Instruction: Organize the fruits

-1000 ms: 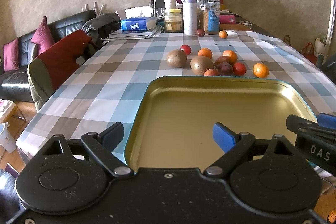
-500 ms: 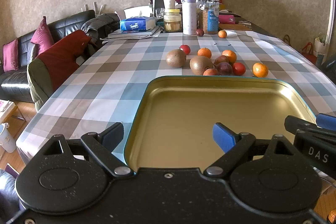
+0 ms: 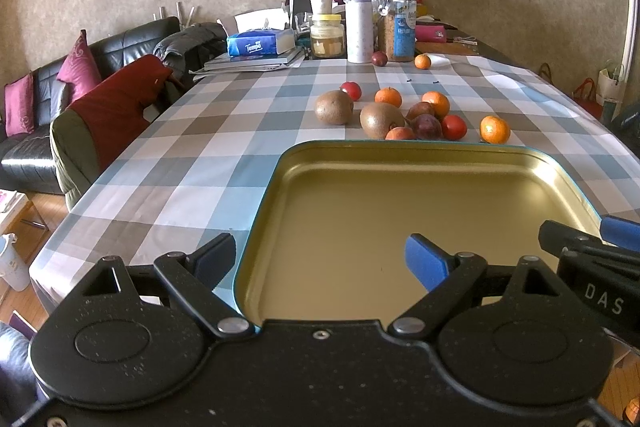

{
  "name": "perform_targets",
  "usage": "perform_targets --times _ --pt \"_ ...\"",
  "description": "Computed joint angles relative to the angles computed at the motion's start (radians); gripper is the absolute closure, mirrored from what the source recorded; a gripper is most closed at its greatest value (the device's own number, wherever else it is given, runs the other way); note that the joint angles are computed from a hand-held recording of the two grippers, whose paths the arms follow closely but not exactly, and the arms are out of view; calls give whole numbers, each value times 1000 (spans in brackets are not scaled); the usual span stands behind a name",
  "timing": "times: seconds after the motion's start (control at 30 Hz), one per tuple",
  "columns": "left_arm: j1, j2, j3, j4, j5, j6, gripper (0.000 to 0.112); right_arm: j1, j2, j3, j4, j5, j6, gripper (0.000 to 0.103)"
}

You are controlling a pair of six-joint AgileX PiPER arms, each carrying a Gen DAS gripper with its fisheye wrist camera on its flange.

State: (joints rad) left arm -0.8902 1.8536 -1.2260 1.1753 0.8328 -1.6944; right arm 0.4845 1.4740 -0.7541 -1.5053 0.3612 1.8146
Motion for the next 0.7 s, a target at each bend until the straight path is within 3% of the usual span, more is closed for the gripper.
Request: perform_targets --times 0.7 --pt "-1 5 -8 -5 3 3 20 10 -6 4 2 5 0 42"
